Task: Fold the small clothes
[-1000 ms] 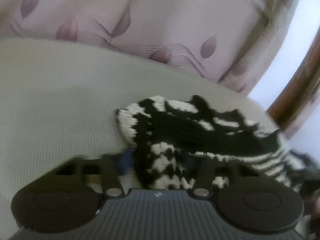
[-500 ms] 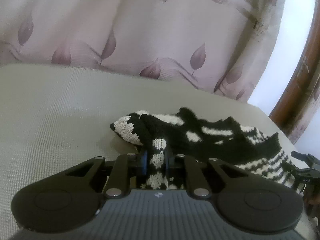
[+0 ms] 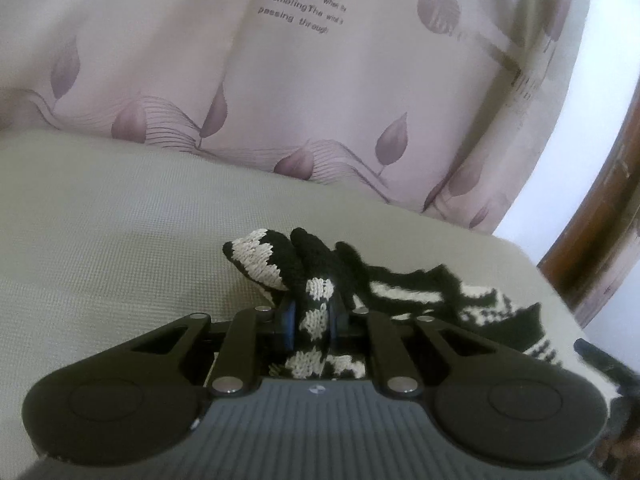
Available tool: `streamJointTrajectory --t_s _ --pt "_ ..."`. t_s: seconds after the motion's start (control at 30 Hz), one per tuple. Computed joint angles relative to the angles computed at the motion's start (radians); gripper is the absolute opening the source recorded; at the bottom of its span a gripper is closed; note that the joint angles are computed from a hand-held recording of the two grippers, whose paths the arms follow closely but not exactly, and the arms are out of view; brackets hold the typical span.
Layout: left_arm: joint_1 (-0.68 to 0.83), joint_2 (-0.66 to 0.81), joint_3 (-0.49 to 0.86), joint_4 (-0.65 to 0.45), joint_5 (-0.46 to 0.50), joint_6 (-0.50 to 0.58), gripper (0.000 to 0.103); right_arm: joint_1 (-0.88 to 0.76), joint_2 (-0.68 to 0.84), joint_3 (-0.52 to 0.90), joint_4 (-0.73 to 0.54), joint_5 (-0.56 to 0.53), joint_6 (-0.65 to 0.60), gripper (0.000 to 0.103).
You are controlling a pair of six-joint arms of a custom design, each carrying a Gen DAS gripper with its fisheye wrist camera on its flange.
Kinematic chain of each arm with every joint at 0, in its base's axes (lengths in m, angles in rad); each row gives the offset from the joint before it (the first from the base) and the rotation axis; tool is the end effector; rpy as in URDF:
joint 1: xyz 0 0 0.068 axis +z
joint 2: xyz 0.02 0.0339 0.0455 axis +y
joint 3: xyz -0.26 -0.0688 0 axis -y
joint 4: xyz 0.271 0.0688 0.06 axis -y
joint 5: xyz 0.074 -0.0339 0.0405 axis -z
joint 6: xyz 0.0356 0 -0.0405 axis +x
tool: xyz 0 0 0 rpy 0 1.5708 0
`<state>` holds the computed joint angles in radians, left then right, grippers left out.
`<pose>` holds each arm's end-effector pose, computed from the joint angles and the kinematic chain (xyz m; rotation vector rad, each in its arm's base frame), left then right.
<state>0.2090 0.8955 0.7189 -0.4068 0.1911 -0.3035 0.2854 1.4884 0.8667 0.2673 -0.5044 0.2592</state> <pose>0.2222 0.0402 0.2679 -0.4378 2.1086 -0.2606 0.3334 0.1157 0.2271 -0.3736 1.9360 0.8451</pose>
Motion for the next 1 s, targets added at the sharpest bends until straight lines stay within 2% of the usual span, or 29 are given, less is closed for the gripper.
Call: streamJointTrajectory --t_s 0.07,0.13,0.27,0.37,0.5,0.6,0.7,0.8,1.0 --pt "-0.043 -0.023 -0.001 0.002 -0.023 -0.042 0.015 0.006 0.027 0.061 0.002 -0.19 0.147 0.103" --pt "-0.115 -0.05 -0.01 0.015 -0.078 -0.077 0.015 0.025 0.088 0.128 0.021 -0.314 0.271 0.103" --pt "-0.315 -0.082 -0.039 0.069 -0.242 -0.138 0.015 0.057 0.235 0.272 0.042 -0.441 0.433 0.103" --pt "-0.459 -0.072 -0.065 0.122 -0.369 -0.125 0.015 0.057 0.357 0.352 0.126 -0.546 0.626 0.103" --pt "-0.602 -0.026 -0.088 0.182 -0.507 -0.082 0.015 0.048 0.466 0.469 0.088 -0.606 0.681 0.103" --pt "-0.655 0.011 -0.094 0.216 -0.559 -0.038 0.015 0.051 0.497 0.546 -0.052 -0.599 0.565 0.103" --pt "-0.727 0.053 -0.095 0.246 -0.653 0.03 0.015 0.054 0.54 0.633 -0.178 -0.615 0.473 0.103" --pt "-0.776 0.089 -0.101 0.281 -0.717 0.083 0.016 0.067 0.535 0.661 -0.297 -0.579 0.357 0.103" --pt "-0.831 0.131 -0.126 0.352 -0.79 0.157 0.019 0.106 0.525 0.656 -0.407 -0.496 0.266 0.072"
